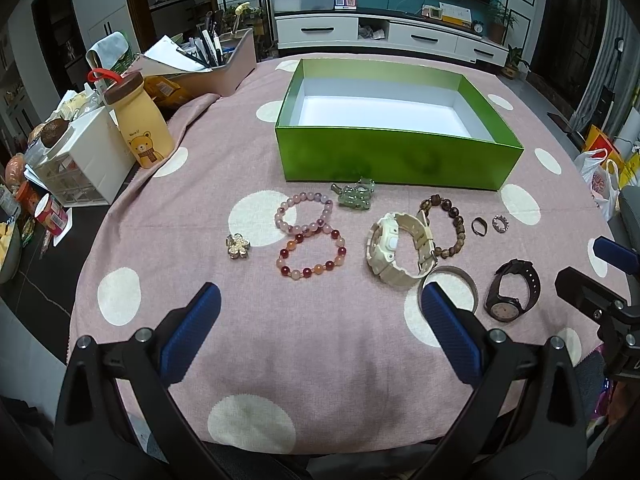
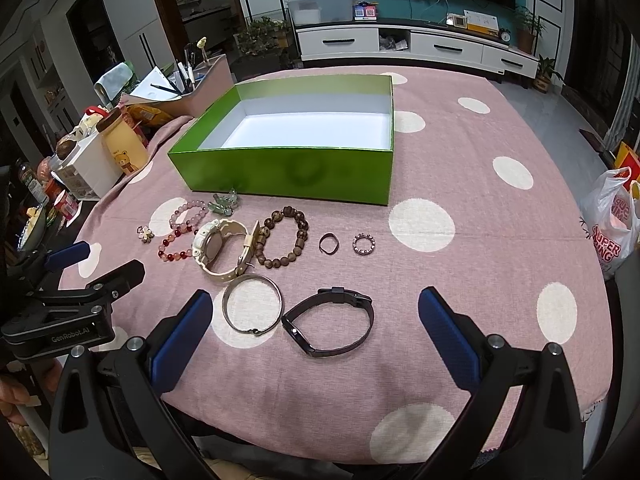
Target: Organize jewelry
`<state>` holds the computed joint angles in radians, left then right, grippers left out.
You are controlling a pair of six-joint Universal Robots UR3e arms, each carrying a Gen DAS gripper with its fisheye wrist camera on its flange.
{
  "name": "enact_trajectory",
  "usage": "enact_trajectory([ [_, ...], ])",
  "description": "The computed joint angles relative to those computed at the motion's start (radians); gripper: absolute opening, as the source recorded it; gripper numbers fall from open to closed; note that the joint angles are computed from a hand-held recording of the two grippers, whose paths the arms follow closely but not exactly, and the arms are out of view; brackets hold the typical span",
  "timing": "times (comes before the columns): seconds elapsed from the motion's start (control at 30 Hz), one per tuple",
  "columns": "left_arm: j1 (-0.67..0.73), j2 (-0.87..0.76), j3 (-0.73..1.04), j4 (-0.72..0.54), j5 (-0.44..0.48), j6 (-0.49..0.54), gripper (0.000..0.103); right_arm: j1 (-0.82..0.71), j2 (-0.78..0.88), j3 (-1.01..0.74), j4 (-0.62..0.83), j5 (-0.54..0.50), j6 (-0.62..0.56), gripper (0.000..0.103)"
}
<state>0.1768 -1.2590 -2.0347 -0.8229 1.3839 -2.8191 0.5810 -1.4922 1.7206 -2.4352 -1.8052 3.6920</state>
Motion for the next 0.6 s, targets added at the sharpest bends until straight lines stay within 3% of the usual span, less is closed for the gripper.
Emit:
enact_trajectory([
  [0.6, -0.001, 0.002, -0.003, 0.002, 0.001, 0.006, 0.101, 0.005, -0.001, -0.008, 0.0, -0.003, -0.002, 0.102],
])
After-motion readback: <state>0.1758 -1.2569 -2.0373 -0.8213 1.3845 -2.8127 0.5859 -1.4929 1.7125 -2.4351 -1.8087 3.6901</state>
